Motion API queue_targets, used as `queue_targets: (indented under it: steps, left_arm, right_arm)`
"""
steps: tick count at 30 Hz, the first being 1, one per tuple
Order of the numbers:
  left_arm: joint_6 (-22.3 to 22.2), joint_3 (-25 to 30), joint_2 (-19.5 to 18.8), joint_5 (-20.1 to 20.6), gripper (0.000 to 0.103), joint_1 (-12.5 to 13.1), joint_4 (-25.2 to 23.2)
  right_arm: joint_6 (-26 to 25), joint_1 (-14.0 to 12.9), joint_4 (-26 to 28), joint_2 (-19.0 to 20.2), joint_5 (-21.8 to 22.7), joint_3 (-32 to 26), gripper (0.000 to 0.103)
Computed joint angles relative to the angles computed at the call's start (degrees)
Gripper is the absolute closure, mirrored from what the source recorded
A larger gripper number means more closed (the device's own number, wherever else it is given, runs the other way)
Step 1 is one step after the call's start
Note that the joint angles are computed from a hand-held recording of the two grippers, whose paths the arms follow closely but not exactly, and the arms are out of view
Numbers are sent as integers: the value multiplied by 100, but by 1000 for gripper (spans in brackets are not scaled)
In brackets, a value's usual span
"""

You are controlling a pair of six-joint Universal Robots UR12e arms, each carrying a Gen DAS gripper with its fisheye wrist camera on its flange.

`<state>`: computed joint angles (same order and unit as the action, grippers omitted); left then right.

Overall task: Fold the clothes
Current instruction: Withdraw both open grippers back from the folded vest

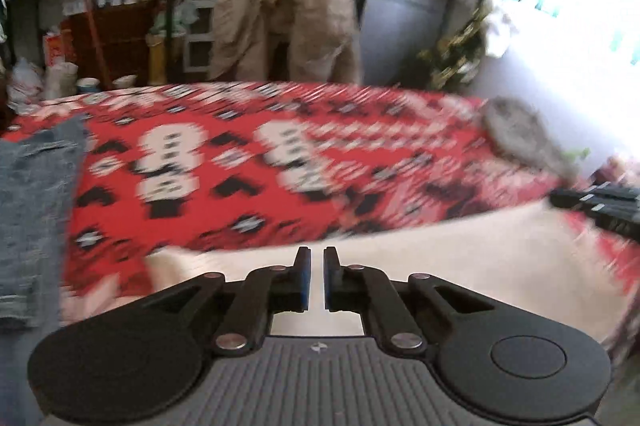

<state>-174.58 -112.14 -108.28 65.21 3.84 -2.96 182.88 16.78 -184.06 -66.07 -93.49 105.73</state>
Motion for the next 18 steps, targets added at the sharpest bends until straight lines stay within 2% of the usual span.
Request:
queue_targets:
  steps: [2,4,8,10,14,18]
  left_arm:
    - [-65,143,-95,-190,98,-135,-83]
    - [3,268,-212,-230,98,-278,-88]
    - [216,505,-430,14,98,-489,-431]
    - [281,556,-525,81,98,-525,-343]
    - [145,656,-594,52,98,-530,-368]
    - [141,638,-612,52,98,-533,-289]
  right_arm:
    - [295,56,8,49,358,-135,94]
    - [373,146,140,163,508,-313,94]
    - [364,251,607,395,476,-612,94]
    - [294,288,828,502,326,-740,94]
    - [280,319,879,629,163,-884,94]
    - [293,333,886,669,229,-952,94]
